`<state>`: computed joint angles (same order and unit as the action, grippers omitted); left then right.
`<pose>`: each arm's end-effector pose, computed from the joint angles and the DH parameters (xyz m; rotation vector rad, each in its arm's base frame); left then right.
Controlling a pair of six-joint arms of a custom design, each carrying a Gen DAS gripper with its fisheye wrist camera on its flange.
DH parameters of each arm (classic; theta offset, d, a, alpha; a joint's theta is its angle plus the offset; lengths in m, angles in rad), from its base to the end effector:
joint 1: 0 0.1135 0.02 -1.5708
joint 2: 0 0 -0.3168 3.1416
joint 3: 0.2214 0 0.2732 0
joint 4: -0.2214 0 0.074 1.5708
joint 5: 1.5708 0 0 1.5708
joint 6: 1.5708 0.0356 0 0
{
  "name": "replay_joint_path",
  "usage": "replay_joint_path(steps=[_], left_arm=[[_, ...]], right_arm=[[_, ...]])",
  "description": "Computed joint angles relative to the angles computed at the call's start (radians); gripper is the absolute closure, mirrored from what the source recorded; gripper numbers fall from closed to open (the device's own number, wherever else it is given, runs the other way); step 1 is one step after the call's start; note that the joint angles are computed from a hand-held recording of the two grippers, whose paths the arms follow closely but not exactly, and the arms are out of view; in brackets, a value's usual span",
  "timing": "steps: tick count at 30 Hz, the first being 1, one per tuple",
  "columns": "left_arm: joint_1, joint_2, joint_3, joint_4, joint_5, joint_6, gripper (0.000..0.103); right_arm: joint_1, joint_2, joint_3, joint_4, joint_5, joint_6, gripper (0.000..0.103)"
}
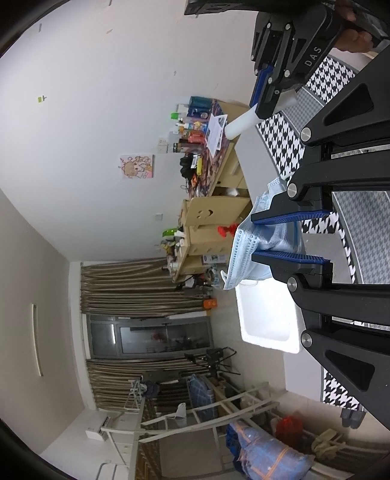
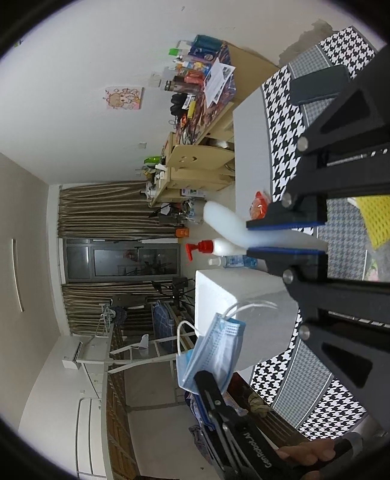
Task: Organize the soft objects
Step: 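Carry the mask and foam stick in both grippers over the white foam box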
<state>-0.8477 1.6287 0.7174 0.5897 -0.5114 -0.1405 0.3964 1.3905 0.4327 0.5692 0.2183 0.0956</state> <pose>0.2438 -0.2499 0.2227 0.3090 1.8290 -0.2036 0.2486 0.0957 0.2005 -0.1501 1.9455 0.1112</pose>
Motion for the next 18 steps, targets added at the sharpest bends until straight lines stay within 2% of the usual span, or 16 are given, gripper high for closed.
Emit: replay_joint_path(steps=[12, 18], left_arm=[[0.043, -0.006, 0.026, -0.008, 0.011, 0.006, 0.083], [0.070, 0.005, 0.051, -0.023, 0.011, -0.001, 0.083]], right_arm=[[0.024, 0.022, 0.066, -0.023, 0.015, -0.031, 0.089], [0.026, 0.056, 0.133, -0.066, -0.019, -0.032, 0.089]])
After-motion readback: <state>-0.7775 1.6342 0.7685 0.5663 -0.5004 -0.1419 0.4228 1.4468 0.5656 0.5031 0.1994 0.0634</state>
